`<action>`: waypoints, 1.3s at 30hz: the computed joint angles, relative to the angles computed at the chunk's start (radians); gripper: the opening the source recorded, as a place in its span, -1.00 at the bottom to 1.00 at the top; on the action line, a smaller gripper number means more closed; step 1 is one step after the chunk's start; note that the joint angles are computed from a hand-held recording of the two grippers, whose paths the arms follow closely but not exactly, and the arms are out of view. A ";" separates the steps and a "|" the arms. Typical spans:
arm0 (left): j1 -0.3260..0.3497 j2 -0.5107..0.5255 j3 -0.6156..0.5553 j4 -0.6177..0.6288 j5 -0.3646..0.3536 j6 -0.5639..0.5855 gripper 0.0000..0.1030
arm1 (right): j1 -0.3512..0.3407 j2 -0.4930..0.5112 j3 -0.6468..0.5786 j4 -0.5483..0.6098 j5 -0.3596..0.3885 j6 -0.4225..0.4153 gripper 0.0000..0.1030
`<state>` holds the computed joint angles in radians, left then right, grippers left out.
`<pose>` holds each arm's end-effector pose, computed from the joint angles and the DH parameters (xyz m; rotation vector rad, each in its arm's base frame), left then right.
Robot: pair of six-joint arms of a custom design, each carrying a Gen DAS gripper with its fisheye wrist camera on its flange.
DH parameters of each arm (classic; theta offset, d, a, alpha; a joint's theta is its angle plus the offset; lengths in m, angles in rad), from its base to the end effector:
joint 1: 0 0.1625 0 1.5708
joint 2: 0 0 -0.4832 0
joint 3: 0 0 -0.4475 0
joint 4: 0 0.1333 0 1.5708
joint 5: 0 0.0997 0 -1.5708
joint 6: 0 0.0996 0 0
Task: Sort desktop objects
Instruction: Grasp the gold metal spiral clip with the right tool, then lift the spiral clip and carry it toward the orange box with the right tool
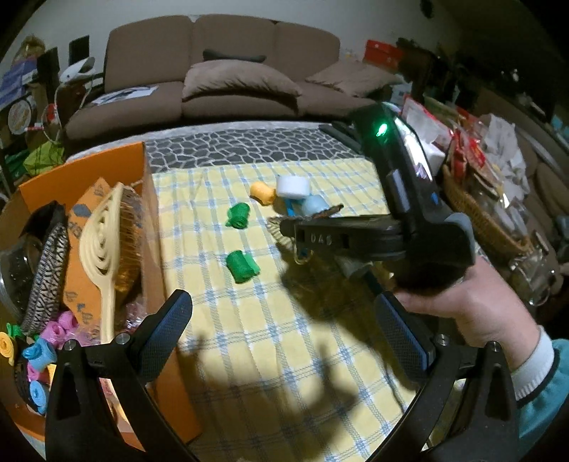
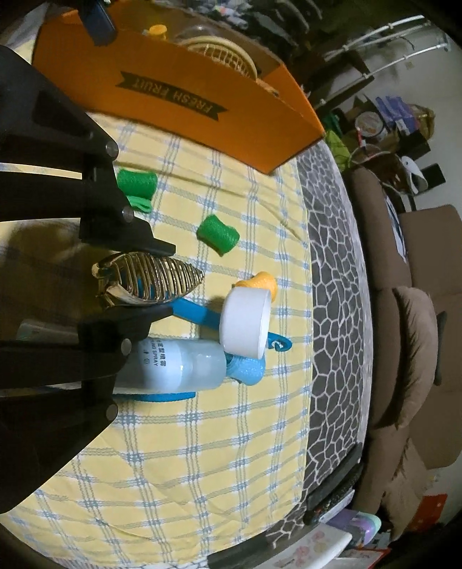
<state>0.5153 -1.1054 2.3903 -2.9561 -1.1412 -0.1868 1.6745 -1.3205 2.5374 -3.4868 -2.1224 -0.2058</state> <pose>-0.3066 -0.3745 0.0849 1.1554 2.5638 -0.4719 0.1227 -0.3951 0.2101 0.1270 -2.4430 0.8507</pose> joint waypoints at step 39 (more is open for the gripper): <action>0.011 -0.038 0.026 -0.194 -0.091 0.027 0.97 | 0.097 -0.352 0.064 0.343 0.385 0.097 -0.48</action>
<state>0.5260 -1.1431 2.4167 -3.1504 -1.2320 -0.1601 1.7719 -1.6721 2.6019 -3.1434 -1.7371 -0.1092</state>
